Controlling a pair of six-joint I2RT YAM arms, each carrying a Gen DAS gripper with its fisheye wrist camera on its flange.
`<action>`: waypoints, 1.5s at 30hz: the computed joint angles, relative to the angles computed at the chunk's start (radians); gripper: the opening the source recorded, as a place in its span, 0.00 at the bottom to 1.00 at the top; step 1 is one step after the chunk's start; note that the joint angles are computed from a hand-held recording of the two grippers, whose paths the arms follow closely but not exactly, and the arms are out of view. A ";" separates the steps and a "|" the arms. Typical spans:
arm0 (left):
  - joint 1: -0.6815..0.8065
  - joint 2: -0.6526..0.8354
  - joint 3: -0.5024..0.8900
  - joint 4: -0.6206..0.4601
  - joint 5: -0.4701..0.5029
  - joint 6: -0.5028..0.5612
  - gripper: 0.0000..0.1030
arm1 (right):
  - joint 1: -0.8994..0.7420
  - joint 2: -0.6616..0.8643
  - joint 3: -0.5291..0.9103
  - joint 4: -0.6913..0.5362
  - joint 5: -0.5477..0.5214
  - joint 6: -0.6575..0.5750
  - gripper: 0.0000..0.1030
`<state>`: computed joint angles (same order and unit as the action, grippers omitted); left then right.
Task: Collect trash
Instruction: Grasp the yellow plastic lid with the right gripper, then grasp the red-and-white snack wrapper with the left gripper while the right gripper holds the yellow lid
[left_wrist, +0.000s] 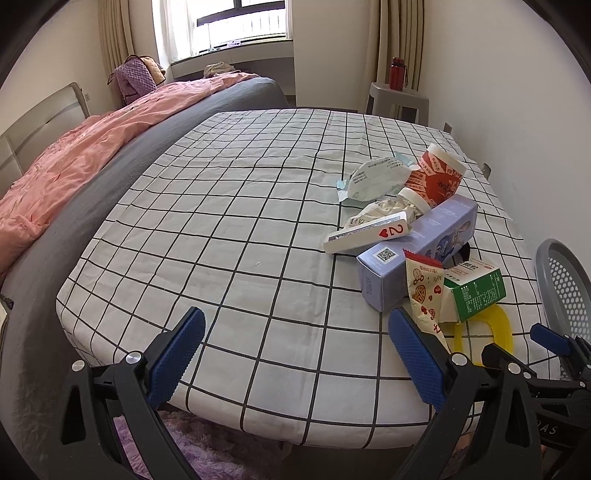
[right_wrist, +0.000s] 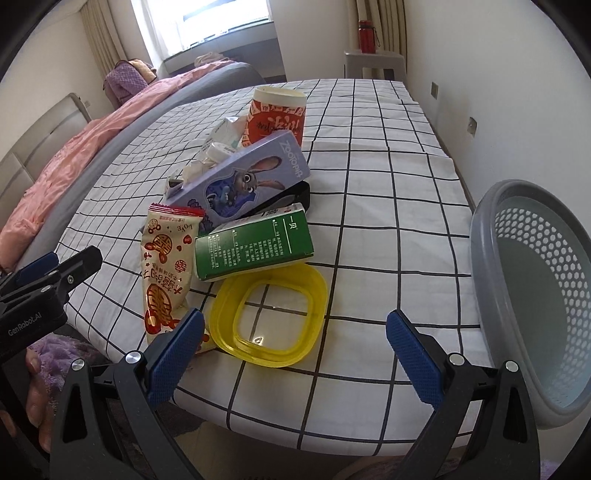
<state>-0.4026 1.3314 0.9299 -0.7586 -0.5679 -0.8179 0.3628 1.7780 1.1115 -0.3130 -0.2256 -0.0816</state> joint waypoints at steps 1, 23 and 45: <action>0.003 0.000 -0.001 0.002 0.004 0.002 0.92 | 0.007 0.006 0.003 -0.001 0.007 0.003 0.94; 0.032 -0.009 -0.035 0.082 0.100 0.047 0.92 | 0.084 0.088 0.061 -0.006 0.152 0.015 0.72; -0.076 0.024 -0.011 0.111 0.118 0.038 0.92 | -0.038 -0.099 -0.078 0.074 0.141 0.013 0.67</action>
